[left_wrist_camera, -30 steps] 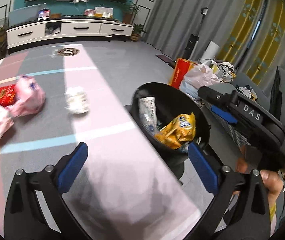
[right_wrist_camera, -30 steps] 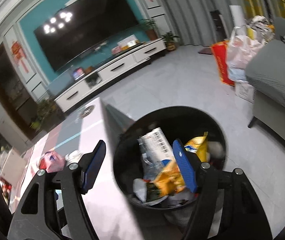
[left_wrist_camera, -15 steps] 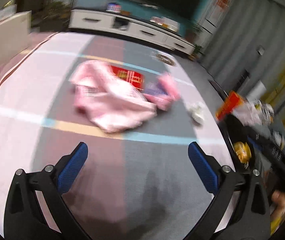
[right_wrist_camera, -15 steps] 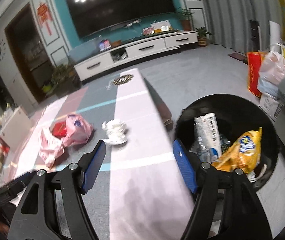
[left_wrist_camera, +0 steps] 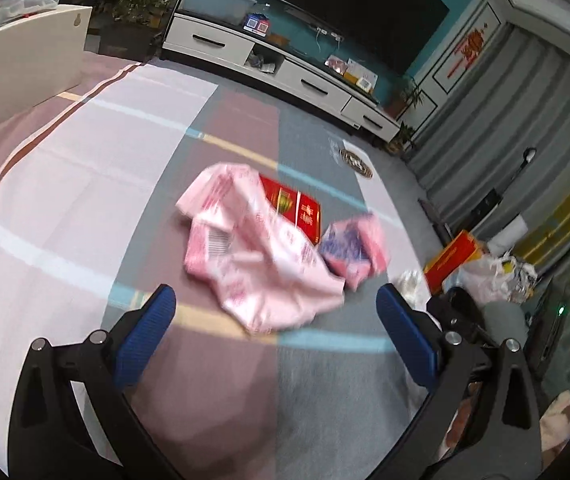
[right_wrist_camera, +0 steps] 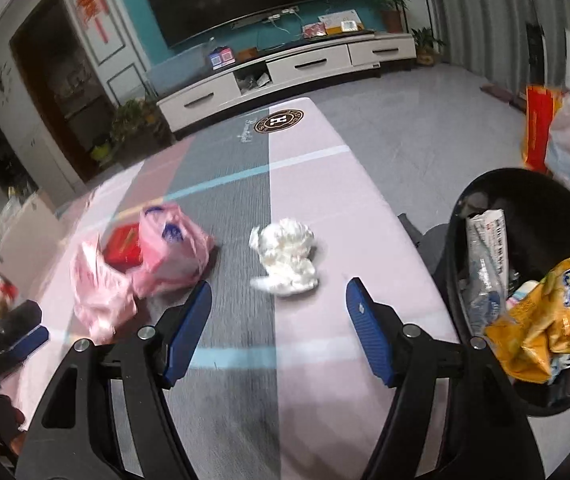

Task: Collect trash
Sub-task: 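Grasp the large pink bag with the left gripper while the right grasps the white tissue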

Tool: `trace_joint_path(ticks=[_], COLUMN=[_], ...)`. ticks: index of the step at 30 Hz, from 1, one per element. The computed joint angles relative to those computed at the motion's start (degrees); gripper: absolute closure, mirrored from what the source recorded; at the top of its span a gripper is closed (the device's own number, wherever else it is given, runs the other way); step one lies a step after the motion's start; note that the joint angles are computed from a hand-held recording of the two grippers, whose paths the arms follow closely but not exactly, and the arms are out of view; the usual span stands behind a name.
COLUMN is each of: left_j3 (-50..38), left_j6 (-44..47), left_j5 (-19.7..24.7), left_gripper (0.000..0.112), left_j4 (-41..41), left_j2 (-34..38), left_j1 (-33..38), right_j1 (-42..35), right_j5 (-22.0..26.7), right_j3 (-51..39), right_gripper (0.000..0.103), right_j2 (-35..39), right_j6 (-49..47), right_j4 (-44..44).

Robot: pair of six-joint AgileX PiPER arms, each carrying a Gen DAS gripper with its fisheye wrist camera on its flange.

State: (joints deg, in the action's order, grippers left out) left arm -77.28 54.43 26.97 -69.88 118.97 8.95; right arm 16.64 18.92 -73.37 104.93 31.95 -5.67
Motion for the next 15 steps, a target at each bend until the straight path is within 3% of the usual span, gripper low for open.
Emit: trace_joint_path(ticks=[8,11,13,15], left_j3=[-9.59,-12.08,-13.65,-14.91], left_j6=[-22.45,-27.28,-30.72,-33.82], left_j5=[-1.69,-2.13,-2.39,-2.39], left_gripper=[0.012,0.013,0.015,0.022], left_j4=[16.40,22.42,26.68,30.57], left_j2=[6.56,8.19,9.28,10.36], left_j1=[-1.92,-3.21,-3.96,-4.68], right_j1=[0.00,0.69,0.82,1.03], right_j5=[3.84,5.48,6.47,7.67], right_j3=[-8.83,-10.69,-11.78,-13.14], right_gripper=[0.034,0.040,0.049,0.056], right_j2=[6.39,7.94,8.82,9.92], right_j6=[3.16,4.49,4.02,3.25], right_j4=[-3.60,-5.60,-5.57,-5.53])
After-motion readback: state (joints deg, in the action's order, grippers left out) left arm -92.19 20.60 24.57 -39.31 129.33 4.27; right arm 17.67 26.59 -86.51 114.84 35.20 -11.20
